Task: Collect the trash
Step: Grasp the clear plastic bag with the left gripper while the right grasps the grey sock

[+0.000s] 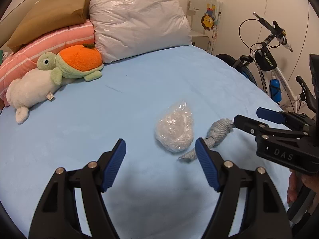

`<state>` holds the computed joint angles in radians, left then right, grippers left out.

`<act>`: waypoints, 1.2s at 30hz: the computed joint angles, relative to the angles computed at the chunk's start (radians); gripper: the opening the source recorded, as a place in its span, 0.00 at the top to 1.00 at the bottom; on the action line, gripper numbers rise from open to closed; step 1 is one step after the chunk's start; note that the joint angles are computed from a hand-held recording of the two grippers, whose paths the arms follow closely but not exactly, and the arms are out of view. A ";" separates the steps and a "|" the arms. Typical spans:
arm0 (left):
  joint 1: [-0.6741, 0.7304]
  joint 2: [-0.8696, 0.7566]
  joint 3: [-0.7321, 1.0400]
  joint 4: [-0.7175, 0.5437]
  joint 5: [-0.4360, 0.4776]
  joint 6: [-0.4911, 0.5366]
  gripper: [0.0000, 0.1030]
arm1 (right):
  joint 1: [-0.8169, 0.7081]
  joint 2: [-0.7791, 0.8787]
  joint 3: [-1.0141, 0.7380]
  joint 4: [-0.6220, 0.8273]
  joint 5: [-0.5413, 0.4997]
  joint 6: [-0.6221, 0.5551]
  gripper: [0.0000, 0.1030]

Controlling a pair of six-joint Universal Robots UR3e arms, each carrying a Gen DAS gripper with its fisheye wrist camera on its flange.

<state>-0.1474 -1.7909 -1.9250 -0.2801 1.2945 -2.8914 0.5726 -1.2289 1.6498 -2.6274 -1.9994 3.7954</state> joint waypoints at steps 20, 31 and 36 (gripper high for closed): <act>0.009 -0.306 0.175 0.075 -0.098 0.014 0.34 | -0.048 0.158 -0.062 -0.002 0.098 -0.065 0.39; 0.002 -0.313 0.156 0.071 -0.158 0.044 0.67 | -0.044 0.169 -0.086 -0.012 0.150 -0.103 0.68; 0.010 -0.303 0.154 0.068 -0.149 0.032 0.68 | -0.048 0.144 -0.056 -0.057 0.151 -0.089 0.68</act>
